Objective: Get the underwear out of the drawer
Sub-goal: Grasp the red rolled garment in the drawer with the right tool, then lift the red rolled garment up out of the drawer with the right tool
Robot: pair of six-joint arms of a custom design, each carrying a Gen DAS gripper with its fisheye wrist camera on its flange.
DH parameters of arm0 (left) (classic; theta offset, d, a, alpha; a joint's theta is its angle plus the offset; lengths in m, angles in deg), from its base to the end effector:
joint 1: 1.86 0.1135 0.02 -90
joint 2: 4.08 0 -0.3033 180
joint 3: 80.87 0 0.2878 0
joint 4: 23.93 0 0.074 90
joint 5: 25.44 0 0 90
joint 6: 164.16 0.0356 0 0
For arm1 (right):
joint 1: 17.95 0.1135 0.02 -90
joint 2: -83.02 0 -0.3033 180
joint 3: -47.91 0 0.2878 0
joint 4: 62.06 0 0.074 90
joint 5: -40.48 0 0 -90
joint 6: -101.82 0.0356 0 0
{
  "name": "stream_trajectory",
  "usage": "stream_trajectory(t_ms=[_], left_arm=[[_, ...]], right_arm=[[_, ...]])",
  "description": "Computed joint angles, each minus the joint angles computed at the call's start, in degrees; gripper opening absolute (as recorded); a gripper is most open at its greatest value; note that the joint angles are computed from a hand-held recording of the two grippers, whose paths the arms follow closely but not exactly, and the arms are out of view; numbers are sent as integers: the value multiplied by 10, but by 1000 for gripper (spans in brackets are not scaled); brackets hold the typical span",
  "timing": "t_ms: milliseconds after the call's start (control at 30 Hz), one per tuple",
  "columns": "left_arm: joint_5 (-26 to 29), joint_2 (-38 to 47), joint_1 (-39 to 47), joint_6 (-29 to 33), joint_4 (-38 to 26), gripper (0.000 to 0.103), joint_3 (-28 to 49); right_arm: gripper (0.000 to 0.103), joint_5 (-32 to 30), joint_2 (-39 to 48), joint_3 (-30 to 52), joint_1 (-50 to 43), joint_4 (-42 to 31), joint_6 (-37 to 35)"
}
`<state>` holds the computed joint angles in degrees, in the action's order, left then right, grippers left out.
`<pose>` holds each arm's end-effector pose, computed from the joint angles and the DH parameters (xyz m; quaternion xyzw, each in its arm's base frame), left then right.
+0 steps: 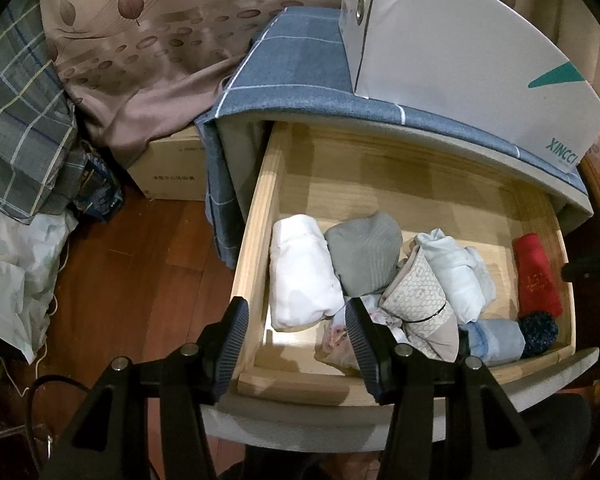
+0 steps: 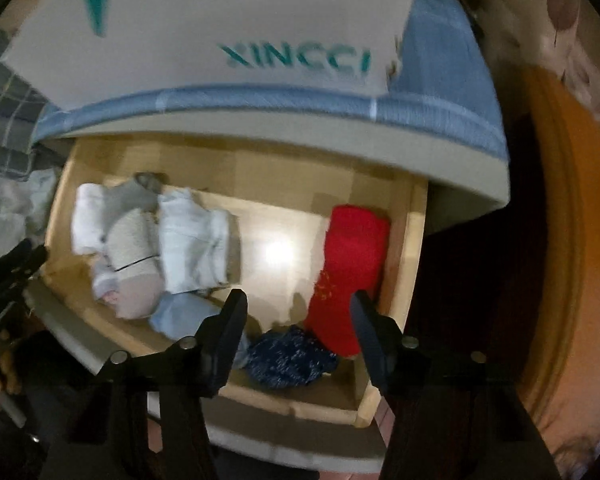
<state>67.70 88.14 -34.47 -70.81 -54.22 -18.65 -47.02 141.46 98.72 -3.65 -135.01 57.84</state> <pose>0.2814 -0.1823 0.1775 0.3049 0.9169 -0.0904 0.2413 0.1597 0.0391 0.2256 0.2740 0.9580 0.0224 0.0819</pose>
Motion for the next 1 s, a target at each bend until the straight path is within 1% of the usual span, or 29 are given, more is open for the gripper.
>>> stream_trajectory(t_ms=[200,300,567,633,767,1000], left_arm=[[2,2,1,-2,-1,52,1],[4,4,2,-3,-3,52,3],[2,1,0,-2,3,52,-2],[3,2,0,-3,3,52,-2],[3,4,-1,-8,3,52,0],[0,5,-1,-6,5,52,0]], right_arm=[[45,13,67,-28,-2,47,2],[42,28,101,-35,-3,62,-9],[40,68,194,-47,14,102,-19],[38,71,209,-52,17,113,-20],[32,61,200,-65,8,134,-15],[28,-20,158,-84,-24,203,-1]])
